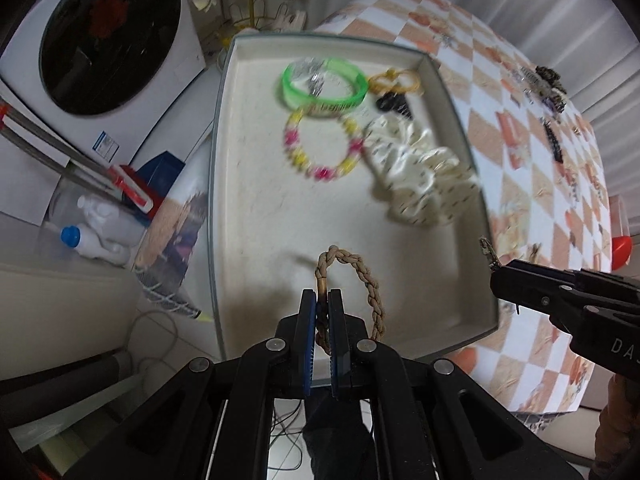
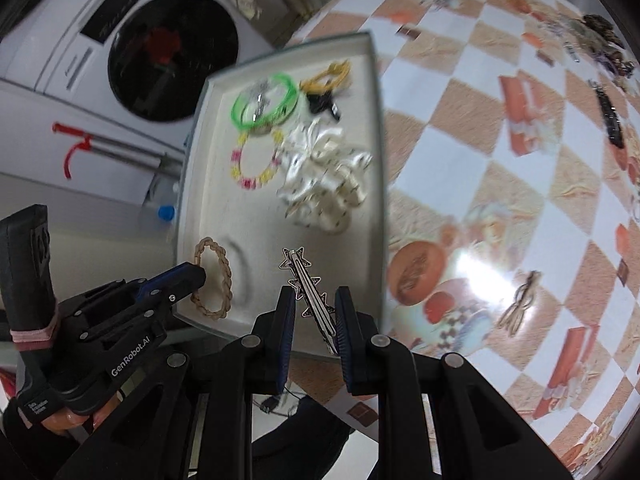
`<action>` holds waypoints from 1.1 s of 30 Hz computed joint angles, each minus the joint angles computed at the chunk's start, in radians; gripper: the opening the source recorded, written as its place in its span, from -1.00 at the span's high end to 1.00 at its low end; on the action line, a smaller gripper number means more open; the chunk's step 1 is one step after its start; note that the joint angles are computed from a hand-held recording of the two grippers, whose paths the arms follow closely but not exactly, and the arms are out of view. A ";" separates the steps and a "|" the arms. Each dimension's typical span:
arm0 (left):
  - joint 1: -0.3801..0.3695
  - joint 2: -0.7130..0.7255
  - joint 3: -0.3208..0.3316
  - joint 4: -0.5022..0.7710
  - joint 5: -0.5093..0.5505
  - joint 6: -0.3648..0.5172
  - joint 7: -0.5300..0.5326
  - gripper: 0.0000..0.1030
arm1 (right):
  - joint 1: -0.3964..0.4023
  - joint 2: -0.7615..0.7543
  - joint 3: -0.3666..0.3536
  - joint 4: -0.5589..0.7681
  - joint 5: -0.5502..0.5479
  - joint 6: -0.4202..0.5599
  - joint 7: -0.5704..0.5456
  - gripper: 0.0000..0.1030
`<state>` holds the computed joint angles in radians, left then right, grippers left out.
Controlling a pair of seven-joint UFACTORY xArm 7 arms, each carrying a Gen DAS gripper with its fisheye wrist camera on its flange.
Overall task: Organize jewelry
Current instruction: 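Carry the bracelet and silver clip into the white tray and open both tools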
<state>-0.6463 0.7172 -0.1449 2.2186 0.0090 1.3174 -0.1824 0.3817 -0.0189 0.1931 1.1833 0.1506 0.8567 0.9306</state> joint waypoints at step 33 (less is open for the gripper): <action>-0.039 0.077 0.025 0.052 0.067 0.082 0.024 0.79 | 0.043 0.262 -0.006 0.171 -0.015 0.068 0.014 0.55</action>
